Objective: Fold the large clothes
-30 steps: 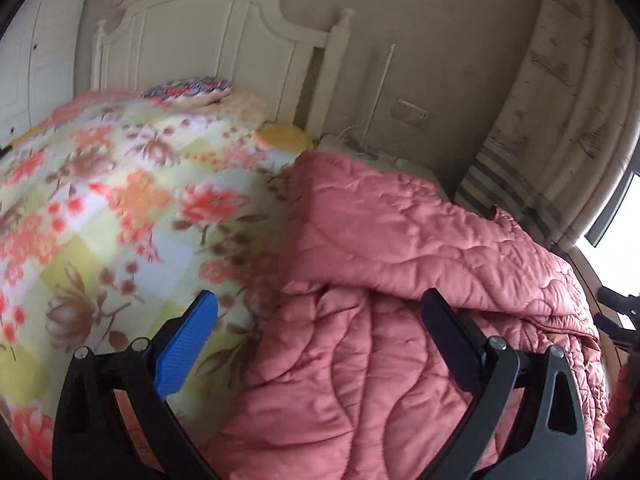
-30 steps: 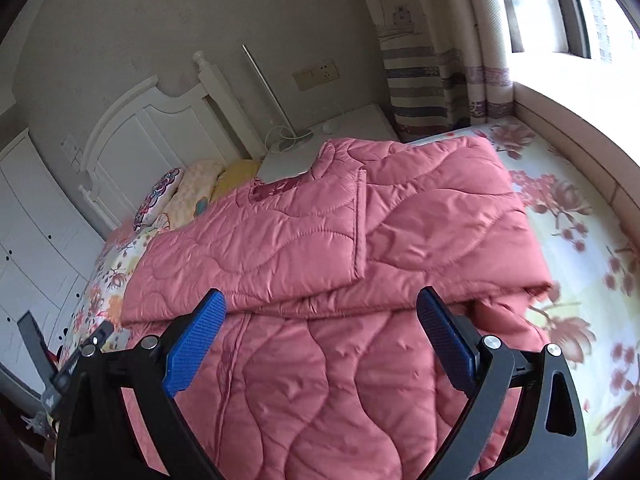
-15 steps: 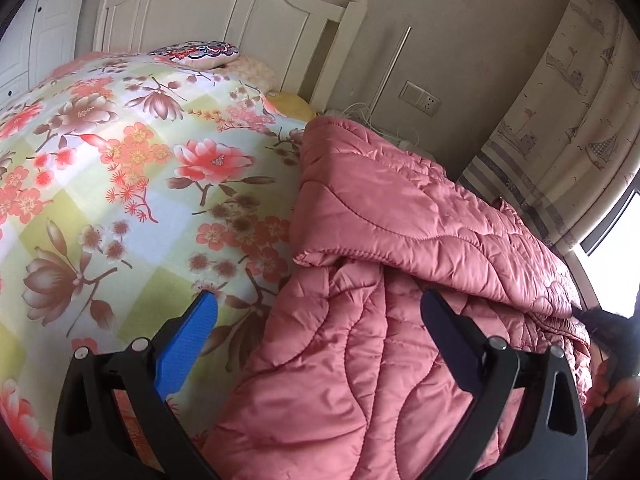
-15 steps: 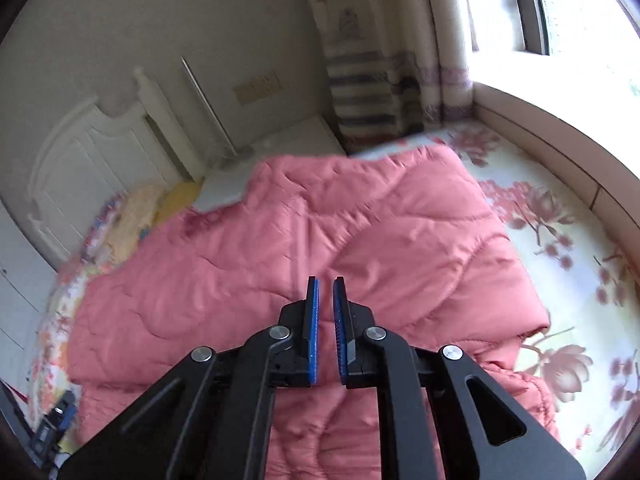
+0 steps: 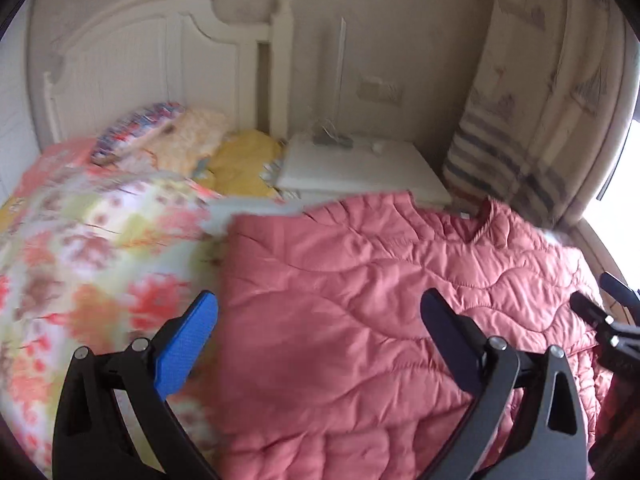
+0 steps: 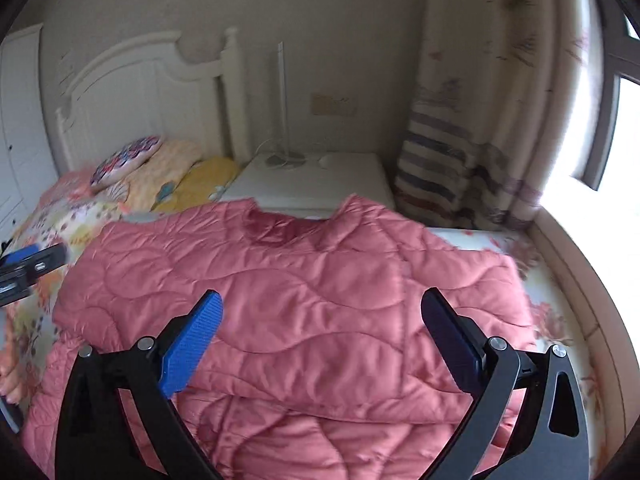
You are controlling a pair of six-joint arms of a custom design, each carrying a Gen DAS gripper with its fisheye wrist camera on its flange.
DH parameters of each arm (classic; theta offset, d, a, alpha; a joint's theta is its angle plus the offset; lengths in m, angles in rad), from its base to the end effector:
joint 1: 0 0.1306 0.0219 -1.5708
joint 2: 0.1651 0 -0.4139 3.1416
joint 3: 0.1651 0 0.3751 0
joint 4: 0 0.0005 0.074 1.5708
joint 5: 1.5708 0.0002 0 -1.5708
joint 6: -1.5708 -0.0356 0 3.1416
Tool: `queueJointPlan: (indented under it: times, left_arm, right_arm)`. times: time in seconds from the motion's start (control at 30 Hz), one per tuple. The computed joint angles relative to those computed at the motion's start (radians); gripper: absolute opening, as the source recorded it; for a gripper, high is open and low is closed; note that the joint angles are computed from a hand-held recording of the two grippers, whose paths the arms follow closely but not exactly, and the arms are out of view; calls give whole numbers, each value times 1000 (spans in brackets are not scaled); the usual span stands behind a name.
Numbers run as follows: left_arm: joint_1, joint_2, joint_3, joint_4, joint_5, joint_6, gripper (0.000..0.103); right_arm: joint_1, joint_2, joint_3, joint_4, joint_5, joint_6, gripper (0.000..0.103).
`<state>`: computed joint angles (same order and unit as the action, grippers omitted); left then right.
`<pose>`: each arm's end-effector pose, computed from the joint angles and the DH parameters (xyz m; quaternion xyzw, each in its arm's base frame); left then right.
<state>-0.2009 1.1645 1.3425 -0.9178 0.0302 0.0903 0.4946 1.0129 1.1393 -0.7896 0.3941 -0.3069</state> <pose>0.3652 -0.0760 0.5249 0.0567 0.9131 -0.0722 0.3973 0.2881 0.1393 0.4943 0.0029 0.8856 0.0057 0.4645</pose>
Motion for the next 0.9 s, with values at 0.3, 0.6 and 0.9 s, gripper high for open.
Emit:
queueJointPlan:
  times: [0.3,0.6,0.9]
  left_arm:
    - [-34,59,-56,-20,9,-68,100]
    - [37,163,139,-74,51,-95,101]
    - [-10,216,69,5,-102,-144,101]
  right_arm:
    - [-81,102,-37,-46,-131,-3,96]
    - [-231,69,30,-38,-134,47,94]
    - [-428,185,26,-61,-198,58,98]
